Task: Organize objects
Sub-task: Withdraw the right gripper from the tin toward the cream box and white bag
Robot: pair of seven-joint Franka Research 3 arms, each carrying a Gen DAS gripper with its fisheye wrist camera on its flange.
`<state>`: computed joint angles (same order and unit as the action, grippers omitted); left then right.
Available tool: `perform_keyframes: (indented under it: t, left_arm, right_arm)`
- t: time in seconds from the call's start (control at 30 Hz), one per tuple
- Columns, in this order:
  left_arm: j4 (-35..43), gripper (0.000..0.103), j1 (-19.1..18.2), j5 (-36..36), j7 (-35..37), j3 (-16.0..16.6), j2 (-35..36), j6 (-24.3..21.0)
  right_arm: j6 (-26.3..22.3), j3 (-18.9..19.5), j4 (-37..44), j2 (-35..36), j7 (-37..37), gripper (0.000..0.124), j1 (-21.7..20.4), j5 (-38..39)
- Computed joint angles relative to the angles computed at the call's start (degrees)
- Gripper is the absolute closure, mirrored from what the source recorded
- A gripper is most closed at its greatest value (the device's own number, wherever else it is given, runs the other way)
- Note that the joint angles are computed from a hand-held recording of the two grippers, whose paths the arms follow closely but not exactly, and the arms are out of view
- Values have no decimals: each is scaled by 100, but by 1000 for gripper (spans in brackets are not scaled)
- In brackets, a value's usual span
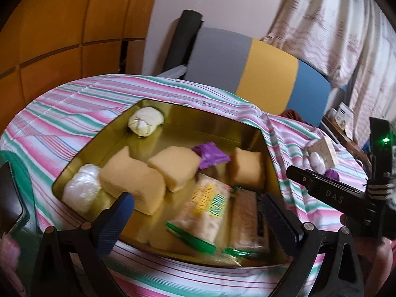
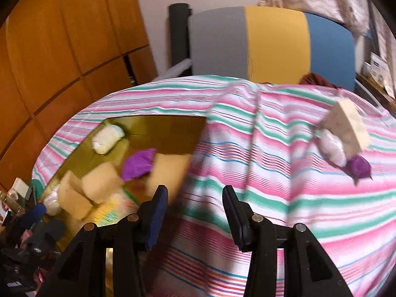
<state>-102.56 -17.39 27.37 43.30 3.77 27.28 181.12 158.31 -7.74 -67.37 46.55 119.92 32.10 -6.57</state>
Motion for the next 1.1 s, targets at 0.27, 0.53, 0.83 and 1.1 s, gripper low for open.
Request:
perform_keyframes:
  t: [0.27,0.53,0.83,1.1]
  left_arm:
    - [26,0,532,-178,837,-951,39,-57]
    - [168,0,835,-612,1771,-1730,177,-189]
    - [296,0,459,-827,1996,-1523,217,-416]
    - [376,0,251,-779,1985,-1359,236,-629]
  right_arm:
    - [230,-490,-1389,-693,631,78,39,-267]
    - [477,-1159,-1831,-948,1513,67,-58,-859]
    - [394,-901,-517,-293,1301,62,-992,-562]
    - [-229,577,1315,813,-208,61,-2181,809]
